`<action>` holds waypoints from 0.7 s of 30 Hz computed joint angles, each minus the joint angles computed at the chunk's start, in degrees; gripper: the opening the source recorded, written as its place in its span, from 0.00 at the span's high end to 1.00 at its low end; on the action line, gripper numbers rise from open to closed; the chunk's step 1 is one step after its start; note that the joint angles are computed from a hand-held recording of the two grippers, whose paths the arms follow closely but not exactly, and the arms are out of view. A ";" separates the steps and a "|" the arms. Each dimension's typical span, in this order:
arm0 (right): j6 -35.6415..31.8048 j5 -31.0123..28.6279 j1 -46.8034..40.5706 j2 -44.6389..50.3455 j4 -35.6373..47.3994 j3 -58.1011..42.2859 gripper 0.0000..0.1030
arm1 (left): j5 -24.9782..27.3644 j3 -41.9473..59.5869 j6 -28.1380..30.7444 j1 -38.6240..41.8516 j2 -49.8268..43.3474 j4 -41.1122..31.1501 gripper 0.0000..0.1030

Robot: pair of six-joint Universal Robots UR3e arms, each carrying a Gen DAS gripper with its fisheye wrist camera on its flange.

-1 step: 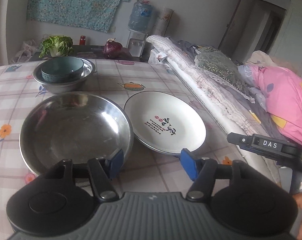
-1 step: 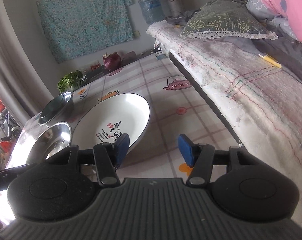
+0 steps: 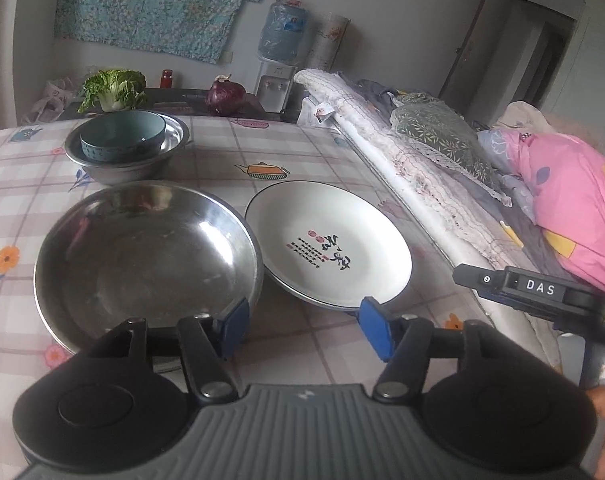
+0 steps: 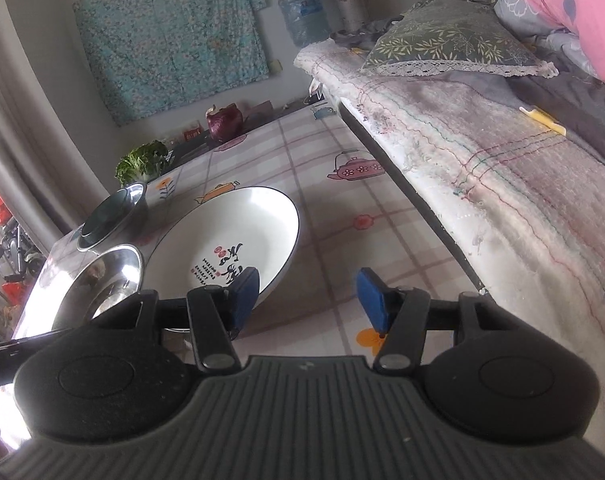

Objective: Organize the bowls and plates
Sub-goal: 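Grasp the white printed plate rim with the left tool while the right tool grasps its opposite rim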

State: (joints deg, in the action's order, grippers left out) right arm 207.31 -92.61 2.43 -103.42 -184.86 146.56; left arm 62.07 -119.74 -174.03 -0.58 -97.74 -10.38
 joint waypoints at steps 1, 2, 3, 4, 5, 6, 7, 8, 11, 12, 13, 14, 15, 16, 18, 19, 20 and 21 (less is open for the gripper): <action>-1.00 2.29 -1.97 0.00 -0.53 0.49 0.48 | 0.60 0.49 -1.40 -0.98 -0.97 0.64 0.41; -2.24 4.89 -4.22 0.32 -1.09 0.80 0.48 | 1.07 1.12 -2.80 -1.89 -1.91 1.05 0.41; -3.16 6.72 -5.76 0.94 -1.60 0.88 0.48 | 1.41 1.63 -4.04 -2.69 -2.76 1.53 0.41; -3.79 8.18 -6.83 2.78 -2.37 0.06 0.48 | 1.95 2.25 -5.14 -3.58 -3.74 2.06 0.41; -4.36 9.50 -7.78 4.14 -2.98 -0.52 0.48 | 2.84 3.10 -6.11 -4.65 -4.85 2.50 0.41; -5.05 10.91 -8.80 5.67 -3.55 -1.31 0.48 | 3.71 3.71 -6.90 -5.63 -5.72 2.91 0.41; -5.71 12.01 -9.64 7.13 -4.18 -2.11 0.48 | 4.70 4.66 -7.61 -6.59 -6.69 2.96 0.39; -6.38 12.76 -10.20 8.73 -4.72 -3.20 0.48 | 5.63 5.54 -8.31 -7.57 -7.66 3.05 0.38; -8.68 14.11 -11.09 14.27 -5.38 -7.89 0.48 | 7.63 8.06 -10.34 -9.64 -10.20 3.21 0.35; -9.39 14.54 -11.13 16.33 -5.28 -9.91 0.48 | 8.10 8.68 -11.05 -10.16 -10.98 3.46 0.35; -10.09 15.00 -11.25 18.17 -5.41 -11.55 0.48 | 8.47 9.19 -11.76 -10.54 -11.62 3.58 0.34; -10.89 15.23 -11.06 20.18 -5.54 -13.48 0.48 | 8.67 9.78 -12.51 -10.79 -12.30 3.54 0.33; -11.59 15.28 -10.92 22.10 -5.47 -15.36 0.48 | 8.80 10.24 -13.32 -11.02 -12.90 3.57 0.32; -12.42 15.31 -10.76 24.10 -5.02 -17.54 0.48 | 8.95 10.61 -14.07 -11.17 -13.42 3.63 0.30; -14.12 15.61 -10.56 28.07 -4.17 -21.85 0.48 | 9.57 11.30 -15.92 -11.53 -14.48 4.05 0.28; -14.83 15.76 -10.50 30.04 -3.48 -24.09 0.48 | 9.97 11.62 -16.77 -11.71 -14.99 4.39 0.27; -15.42 16.06 -10.53 31.76 -2.59 -26.17 0.48 | 10.42 12.07 -17.52 -11.89 -15.55 4.69 0.27; -16.08 16.49 -10.57 33.81 -1.56 -28.65 0.48 | 10.95 12.81 -18.22 -12.14 -16.18 4.81 0.27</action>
